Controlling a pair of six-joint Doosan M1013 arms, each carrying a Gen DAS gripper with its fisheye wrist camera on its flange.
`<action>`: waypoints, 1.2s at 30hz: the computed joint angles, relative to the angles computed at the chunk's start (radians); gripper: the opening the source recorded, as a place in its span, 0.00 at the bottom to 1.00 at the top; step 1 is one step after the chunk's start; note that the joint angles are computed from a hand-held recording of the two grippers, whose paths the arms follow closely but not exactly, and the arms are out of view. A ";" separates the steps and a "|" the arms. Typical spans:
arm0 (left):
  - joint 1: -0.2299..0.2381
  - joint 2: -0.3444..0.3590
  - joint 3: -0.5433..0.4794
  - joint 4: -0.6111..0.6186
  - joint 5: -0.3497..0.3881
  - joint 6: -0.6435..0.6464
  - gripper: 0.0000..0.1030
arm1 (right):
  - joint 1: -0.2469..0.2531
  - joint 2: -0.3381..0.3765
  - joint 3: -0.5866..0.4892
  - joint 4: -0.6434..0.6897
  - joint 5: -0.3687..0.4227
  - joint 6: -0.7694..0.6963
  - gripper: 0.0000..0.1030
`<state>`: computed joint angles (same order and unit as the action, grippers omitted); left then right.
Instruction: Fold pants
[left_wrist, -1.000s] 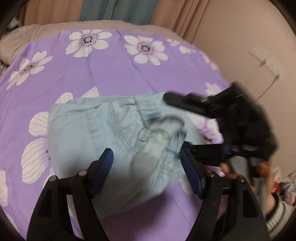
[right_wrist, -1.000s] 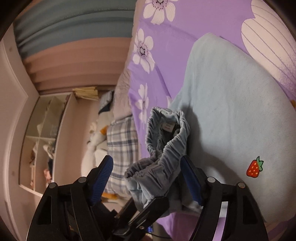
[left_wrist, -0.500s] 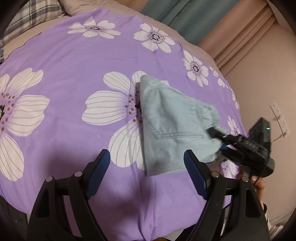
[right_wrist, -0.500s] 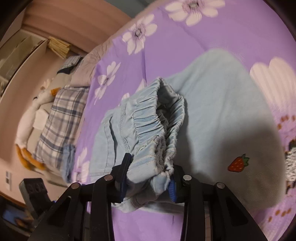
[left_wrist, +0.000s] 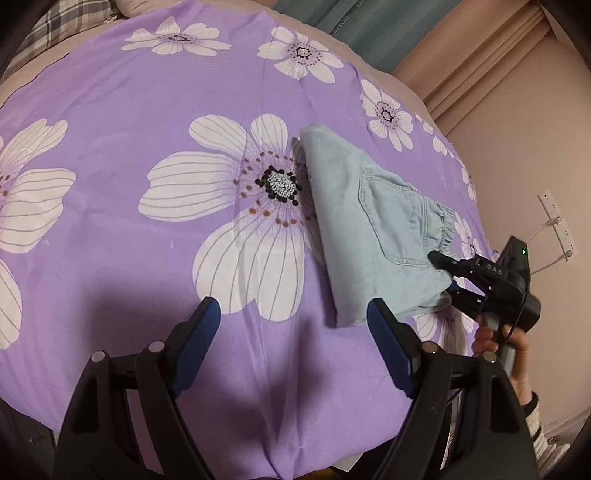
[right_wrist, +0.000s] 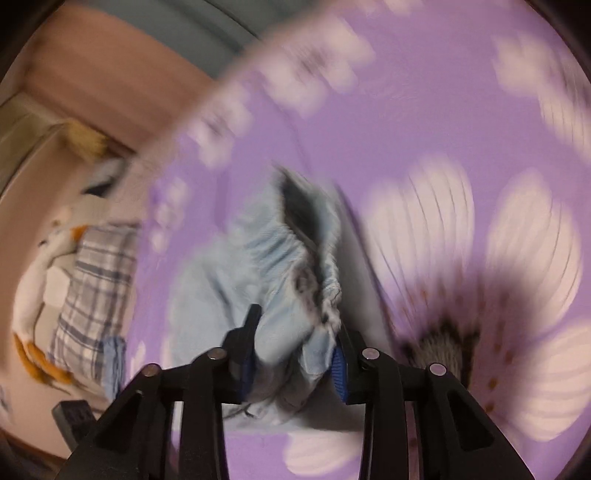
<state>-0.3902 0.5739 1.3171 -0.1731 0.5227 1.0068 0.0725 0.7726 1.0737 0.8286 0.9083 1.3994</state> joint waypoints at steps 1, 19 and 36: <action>0.001 -0.001 0.002 -0.001 0.002 0.000 0.80 | -0.005 -0.005 0.023 0.054 -0.026 -0.042 0.33; 0.023 0.079 -0.148 -0.145 0.004 0.180 0.78 | 0.059 -0.158 0.220 0.113 -0.311 -0.529 0.28; 0.056 0.332 -0.550 -0.104 0.316 0.250 0.05 | 0.154 -0.002 0.001 -0.027 -0.065 -0.608 0.19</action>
<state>-0.3337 0.9055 0.7674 -0.2769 0.8387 1.2569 0.2262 0.7706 1.0747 0.8017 0.8430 0.7915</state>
